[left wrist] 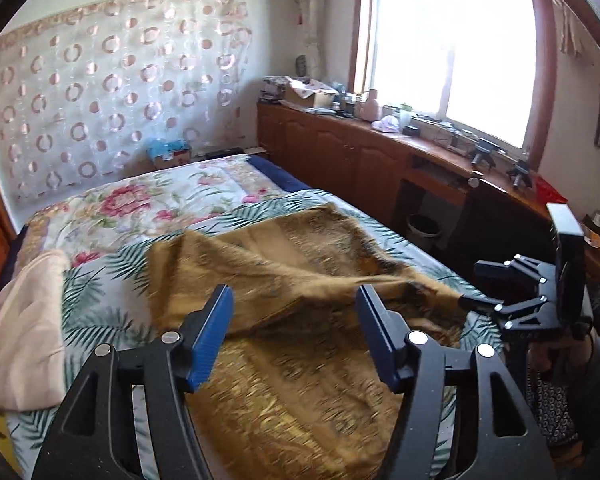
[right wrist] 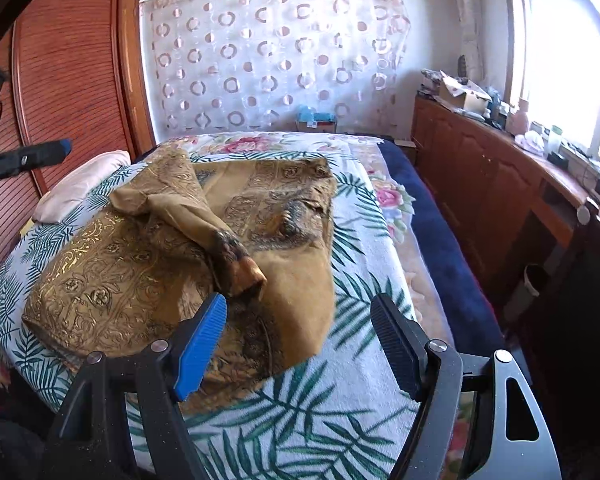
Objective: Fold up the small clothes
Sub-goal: 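Grasp the brown-gold shirt edge with the right gripper and lift it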
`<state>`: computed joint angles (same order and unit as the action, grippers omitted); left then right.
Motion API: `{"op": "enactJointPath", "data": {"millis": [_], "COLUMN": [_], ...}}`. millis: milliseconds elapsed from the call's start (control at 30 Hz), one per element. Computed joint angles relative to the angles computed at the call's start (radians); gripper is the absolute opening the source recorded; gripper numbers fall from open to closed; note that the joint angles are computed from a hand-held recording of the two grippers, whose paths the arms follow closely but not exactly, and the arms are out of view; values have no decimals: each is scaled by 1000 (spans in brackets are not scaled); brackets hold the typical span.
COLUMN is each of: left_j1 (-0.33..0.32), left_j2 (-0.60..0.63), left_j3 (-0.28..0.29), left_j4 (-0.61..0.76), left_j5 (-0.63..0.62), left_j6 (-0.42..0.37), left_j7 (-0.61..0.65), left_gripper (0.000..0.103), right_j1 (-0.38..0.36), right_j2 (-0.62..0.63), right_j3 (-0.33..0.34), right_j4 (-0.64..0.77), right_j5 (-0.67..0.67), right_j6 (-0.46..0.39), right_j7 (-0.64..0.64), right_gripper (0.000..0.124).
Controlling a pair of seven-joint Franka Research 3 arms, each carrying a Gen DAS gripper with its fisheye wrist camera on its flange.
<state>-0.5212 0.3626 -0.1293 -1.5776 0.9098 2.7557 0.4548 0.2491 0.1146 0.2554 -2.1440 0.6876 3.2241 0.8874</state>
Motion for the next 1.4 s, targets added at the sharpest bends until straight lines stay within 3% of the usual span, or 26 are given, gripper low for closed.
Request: {"op": "enactJointPath", "data": {"millis": [133, 400, 600, 733, 1000, 1133, 1200, 1333, 1400], "left_j1": [3, 99, 161, 182, 195, 197, 196, 186, 180], "left_j2": [-89, -224, -248, -248, -261, -263, -258, -242, -234], "left_j3": [24, -18, -53, -61, -71, -74, -76, -80, -80], "left_j4": [-131, -325, -391, -418, -447, -451, -447, -431, -423], "left_j5": [88, 217, 267, 274, 307, 331, 335, 323, 320], "left_j6": [-30, -48, -49, -28, -19, -4, -6, -25, -27], "left_j7": [-128, -349, -450, -491, -535, -555, -557, -539, -531], "left_gripper": [65, 65, 65, 65, 65, 65, 65, 65, 65], "right_j1": [35, 112, 179, 193, 271, 294, 293, 270, 268], "right_j2": [27, 130, 255, 380, 620, 723, 755, 722, 699], "right_j3": [-31, -72, -102, -97, -167, -199, -196, -176, -179], "right_j4": [48, 231, 436, 639, 1047, 1213, 1261, 1196, 1150], "right_j5": [-64, -237, -369, -424, -560, -613, -614, -588, -584], "right_j6": [-27, -130, -240, -422, -717, -821, -837, -762, -719], "right_j7": [38, 119, 163, 149, 207, 234, 234, 221, 221], "right_gripper": [76, 76, 76, 76, 76, 76, 70, 17, 11]}}
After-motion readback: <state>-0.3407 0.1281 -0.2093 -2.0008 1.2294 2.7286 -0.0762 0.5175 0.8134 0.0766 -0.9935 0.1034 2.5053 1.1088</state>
